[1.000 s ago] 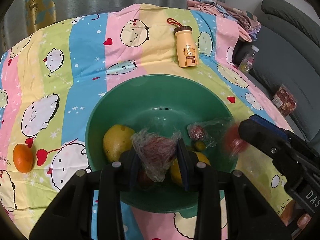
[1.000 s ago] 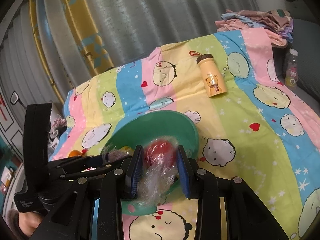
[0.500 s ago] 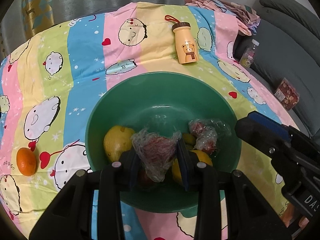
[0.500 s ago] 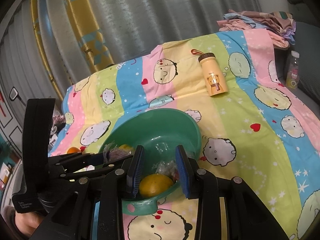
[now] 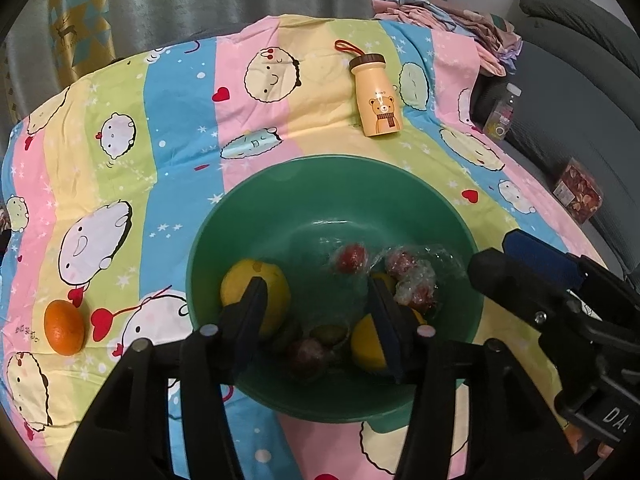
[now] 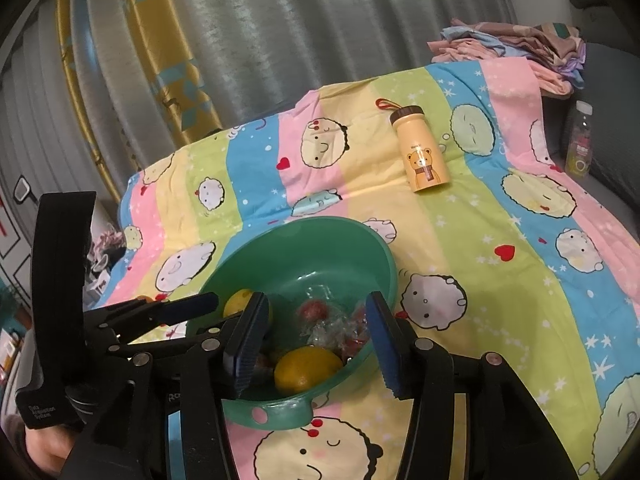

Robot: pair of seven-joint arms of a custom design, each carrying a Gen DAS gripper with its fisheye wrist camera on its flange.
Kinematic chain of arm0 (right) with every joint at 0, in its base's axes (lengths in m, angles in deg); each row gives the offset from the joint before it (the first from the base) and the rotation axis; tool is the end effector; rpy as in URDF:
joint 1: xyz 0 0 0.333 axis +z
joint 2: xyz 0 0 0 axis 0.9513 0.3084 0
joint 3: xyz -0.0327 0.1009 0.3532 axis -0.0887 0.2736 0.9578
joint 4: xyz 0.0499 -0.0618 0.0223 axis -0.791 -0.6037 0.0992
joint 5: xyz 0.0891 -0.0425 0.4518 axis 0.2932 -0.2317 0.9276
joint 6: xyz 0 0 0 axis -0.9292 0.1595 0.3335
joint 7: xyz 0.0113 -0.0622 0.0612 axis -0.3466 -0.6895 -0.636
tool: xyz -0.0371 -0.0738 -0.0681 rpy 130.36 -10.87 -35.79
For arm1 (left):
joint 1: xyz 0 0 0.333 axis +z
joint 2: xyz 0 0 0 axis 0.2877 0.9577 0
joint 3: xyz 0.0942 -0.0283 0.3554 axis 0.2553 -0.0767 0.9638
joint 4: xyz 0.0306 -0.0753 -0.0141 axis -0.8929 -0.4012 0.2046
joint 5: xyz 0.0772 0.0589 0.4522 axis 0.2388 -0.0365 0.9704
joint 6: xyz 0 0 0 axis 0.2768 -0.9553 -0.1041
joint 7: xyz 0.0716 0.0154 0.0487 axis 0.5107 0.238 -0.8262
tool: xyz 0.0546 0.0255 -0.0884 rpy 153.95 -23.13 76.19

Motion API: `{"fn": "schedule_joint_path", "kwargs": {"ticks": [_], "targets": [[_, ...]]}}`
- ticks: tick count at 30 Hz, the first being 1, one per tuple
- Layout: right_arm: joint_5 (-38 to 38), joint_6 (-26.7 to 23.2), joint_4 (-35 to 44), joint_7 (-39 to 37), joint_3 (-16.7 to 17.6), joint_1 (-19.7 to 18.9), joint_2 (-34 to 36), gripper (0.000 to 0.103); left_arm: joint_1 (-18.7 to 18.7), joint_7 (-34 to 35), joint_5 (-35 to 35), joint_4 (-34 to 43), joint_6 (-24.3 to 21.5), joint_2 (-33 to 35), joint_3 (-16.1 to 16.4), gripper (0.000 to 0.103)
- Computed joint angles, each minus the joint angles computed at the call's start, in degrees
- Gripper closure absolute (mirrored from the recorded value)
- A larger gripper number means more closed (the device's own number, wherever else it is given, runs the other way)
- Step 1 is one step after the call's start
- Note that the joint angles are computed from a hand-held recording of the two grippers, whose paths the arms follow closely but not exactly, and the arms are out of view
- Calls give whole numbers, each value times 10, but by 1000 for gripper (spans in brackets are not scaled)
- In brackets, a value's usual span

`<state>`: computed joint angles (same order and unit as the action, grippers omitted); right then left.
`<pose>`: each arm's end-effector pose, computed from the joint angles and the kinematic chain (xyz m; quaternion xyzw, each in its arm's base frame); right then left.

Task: Organize fruits
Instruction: 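Withdraw both grippers from the basin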

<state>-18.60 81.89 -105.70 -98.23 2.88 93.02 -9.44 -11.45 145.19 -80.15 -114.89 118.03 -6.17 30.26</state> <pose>0.3435 0.3427 0.4910 -0.4264 0.7468 -0.3220 0.3959 0.4797 -0.5198 0.5029 -0.3322 0.8675 -0.3496 0.1217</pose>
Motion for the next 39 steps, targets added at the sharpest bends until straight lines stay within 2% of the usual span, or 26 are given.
{"fn": "schedule_joint_path", "kwargs": {"ticks": [6,13,17,20,29,39], "targets": [[1,-2,0,0,0,0,0,50,-3,-15,13,-4,5,-4,6,38],[2,-7,-1,3,1,1,-2,45,-5,-36,33,-6,4,-7,10,32],[3,-13,-2,6,2,1,-5,43,-8,-57,54,-7,5,-9,16,22],[10,-24,0,3,5,4,-6,35,-8,-68,63,-8,2,-12,16,19],[24,-28,-4,-1,5,7,-13,26,-10,-119,121,-16,-7,-25,24,3],[30,-38,-5,-5,13,7,-22,24,-10,-180,184,-23,-19,-38,28,1]]}}
